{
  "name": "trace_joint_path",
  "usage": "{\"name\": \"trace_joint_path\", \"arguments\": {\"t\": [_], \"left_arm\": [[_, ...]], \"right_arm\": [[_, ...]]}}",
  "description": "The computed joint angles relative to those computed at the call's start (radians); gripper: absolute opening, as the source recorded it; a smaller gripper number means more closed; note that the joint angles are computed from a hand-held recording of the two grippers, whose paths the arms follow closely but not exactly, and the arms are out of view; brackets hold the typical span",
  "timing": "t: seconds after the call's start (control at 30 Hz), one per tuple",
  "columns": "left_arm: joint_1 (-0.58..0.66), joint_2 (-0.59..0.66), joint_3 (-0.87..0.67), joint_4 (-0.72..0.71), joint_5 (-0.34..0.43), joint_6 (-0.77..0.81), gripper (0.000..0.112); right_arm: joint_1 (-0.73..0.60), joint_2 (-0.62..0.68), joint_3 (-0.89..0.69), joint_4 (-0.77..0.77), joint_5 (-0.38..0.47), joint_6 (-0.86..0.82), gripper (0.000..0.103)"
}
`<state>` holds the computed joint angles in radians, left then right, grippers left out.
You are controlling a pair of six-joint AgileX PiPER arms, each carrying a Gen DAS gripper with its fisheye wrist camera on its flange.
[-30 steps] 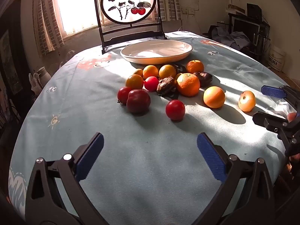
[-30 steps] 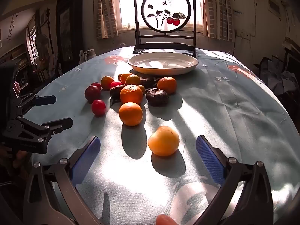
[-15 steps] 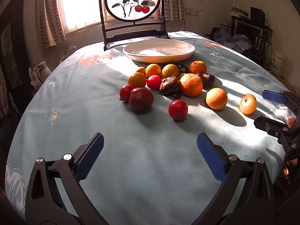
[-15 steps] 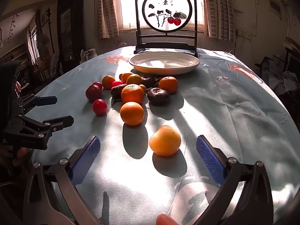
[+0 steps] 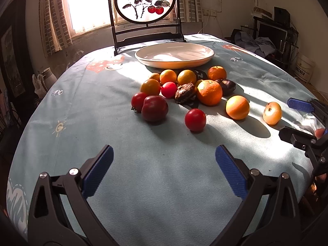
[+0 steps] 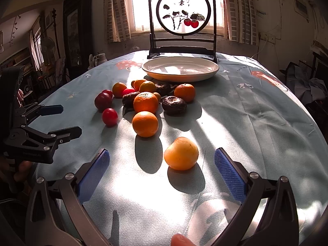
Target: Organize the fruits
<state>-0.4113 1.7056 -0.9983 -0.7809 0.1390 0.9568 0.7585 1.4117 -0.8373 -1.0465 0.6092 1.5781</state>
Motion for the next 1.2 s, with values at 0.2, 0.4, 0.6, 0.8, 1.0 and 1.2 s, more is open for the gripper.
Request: {"name": "trace_joint_path", "arguments": {"t": [0.2, 0.4, 0.6, 0.8, 1.0, 1.2], "left_arm": [[0.001, 0.001, 0.0, -0.003, 0.001, 0.002, 0.101], [0.004, 0.001, 0.0, -0.016, 0.003, 0.015, 0.101], [0.005, 0.001, 0.004, -0.042, -0.002, 0.039, 0.101], [0.008, 0.002, 0.002, -0.043, 0.0, 0.044, 0.101], [0.011, 0.003, 0.002, -0.049, 0.002, 0.05, 0.101], [0.012, 0.002, 0.003, -0.056, 0.001, 0.059, 0.101]], "right_arm": [[-0.001, 0.001, 0.001, -0.004, -0.003, 0.004, 0.102], [-0.002, 0.003, 0.0, -0.002, -0.005, 0.003, 0.102], [-0.003, 0.005, 0.0, -0.002, -0.006, 0.003, 0.102], [-0.005, 0.005, -0.001, 0.0, -0.008, 0.0, 0.102], [-0.004, 0.005, -0.001, 0.002, -0.006, 0.0, 0.102], [-0.005, 0.004, 0.0, 0.002, -0.007, 0.0, 0.102]]}}
